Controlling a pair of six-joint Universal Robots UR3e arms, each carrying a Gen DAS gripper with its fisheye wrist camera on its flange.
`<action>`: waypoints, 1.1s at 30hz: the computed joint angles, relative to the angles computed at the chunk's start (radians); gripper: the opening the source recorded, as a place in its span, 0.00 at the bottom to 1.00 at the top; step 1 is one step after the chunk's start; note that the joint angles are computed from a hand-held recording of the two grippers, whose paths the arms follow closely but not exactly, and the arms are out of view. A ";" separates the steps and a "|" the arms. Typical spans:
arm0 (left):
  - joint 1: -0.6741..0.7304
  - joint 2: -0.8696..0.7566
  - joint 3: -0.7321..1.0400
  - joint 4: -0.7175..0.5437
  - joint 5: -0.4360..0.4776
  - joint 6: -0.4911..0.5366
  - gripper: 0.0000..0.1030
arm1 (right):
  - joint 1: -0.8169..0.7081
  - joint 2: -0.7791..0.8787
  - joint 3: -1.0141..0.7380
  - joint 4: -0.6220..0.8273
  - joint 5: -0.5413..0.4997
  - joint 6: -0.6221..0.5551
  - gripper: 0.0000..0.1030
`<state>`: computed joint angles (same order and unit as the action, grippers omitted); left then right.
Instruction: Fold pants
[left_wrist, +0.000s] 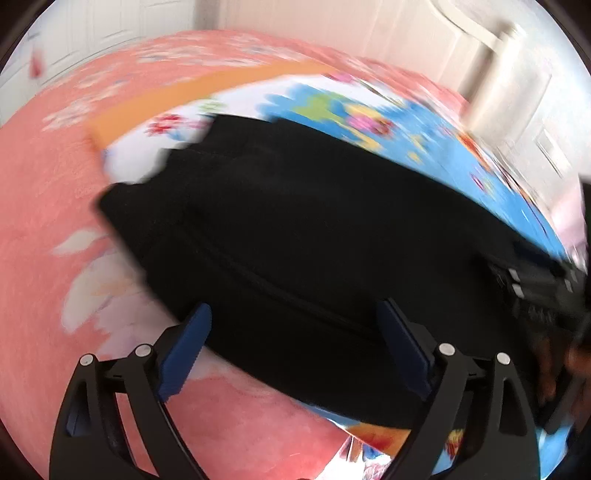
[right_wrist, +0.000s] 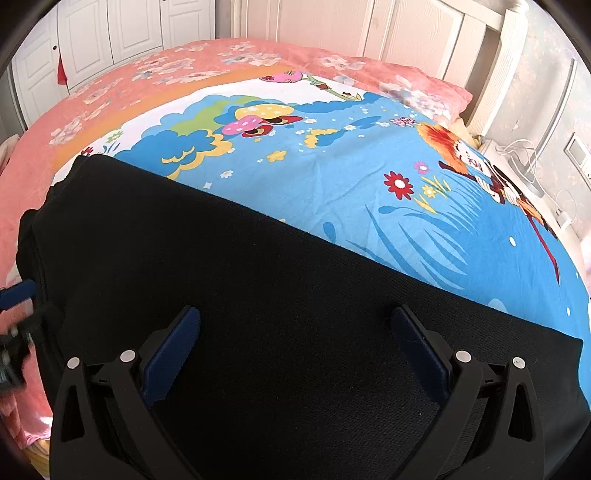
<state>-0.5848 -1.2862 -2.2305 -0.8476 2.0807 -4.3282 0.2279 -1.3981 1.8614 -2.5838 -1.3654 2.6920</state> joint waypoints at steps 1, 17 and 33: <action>-0.024 0.001 0.026 -0.096 0.052 -0.131 0.71 | 0.000 -0.001 0.004 -0.007 0.000 0.000 0.96; -0.088 -0.097 0.171 -0.454 0.088 -0.731 0.77 | 0.089 -0.099 0.018 -0.005 0.006 -0.037 0.85; -0.086 -0.091 0.189 -0.540 0.094 -0.739 0.81 | 0.253 0.136 -0.313 0.135 0.050 0.014 0.86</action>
